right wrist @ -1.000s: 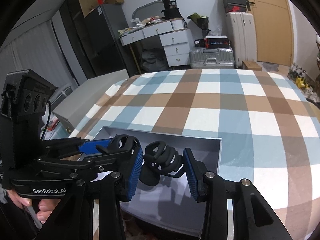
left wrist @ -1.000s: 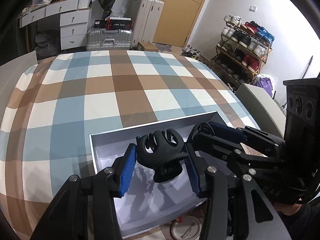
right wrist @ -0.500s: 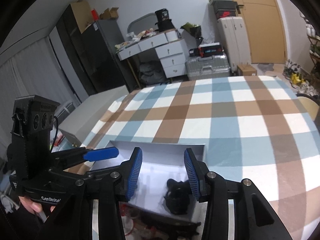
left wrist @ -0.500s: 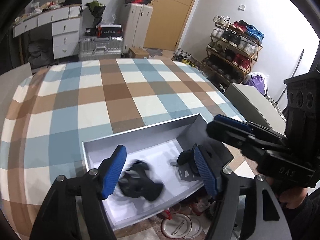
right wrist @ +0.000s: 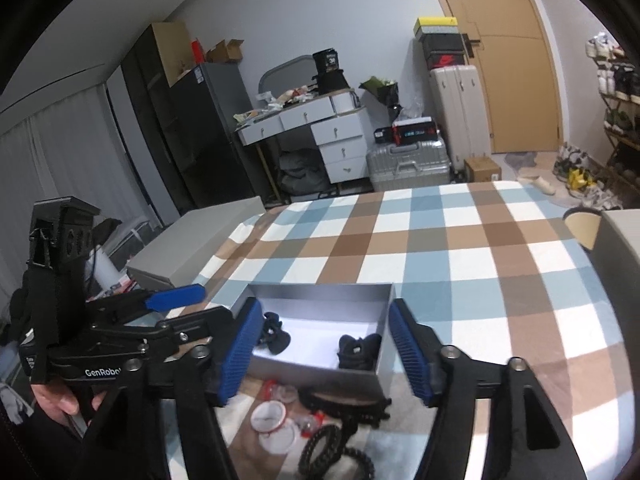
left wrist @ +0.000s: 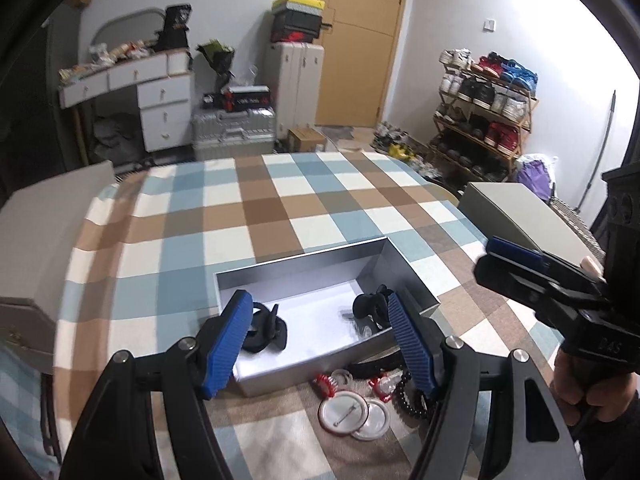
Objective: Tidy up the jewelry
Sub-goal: 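Withdraw the left gripper from the box back over the pile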
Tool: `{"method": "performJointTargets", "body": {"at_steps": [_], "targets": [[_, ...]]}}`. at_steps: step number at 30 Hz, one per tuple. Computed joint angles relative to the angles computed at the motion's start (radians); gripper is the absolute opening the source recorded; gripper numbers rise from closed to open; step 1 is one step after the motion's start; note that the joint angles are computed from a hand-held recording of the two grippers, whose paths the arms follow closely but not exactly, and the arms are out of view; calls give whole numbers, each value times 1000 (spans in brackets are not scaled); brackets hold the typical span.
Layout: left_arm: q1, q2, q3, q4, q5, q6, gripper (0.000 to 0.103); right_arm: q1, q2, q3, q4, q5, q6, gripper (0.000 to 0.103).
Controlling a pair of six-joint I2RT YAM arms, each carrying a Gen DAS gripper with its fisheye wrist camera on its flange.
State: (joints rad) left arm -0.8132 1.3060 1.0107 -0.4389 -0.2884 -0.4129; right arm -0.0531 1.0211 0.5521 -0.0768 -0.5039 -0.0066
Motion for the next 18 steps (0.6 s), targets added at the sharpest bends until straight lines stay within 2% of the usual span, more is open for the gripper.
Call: {"method": "performJointTargets", "body": {"at_steps": [1, 3, 4, 10, 12, 14, 18], "targets": [[-15, -10, -6, -1, -24, -13, 67, -3, -21, -8, -9, 3, -2, 80], [-32, -24, -16, -3, -54, -37, 78, -11, -87, -27, -46, 3, -15, 82], [-43, -38, -28, 2, -74, -56, 80, -16, -116, -33, -65, -1, -21, 83], [-99, -93, -65, -15, -174, -136, 84, -47, -310, -89, -141, -16, -40, 93], [-134, -114, -87, -15, -221, -165, 95, -59, -380, -114, -164, -22, -47, 97], [-168, -126, -103, -16, -266, -187, 101, -72, -440, -140, -185, -42, -62, 102], [-241, -133, -135, -38, -355, -253, 101, -73, -505, -181, -247, -49, -106, 103]]}}
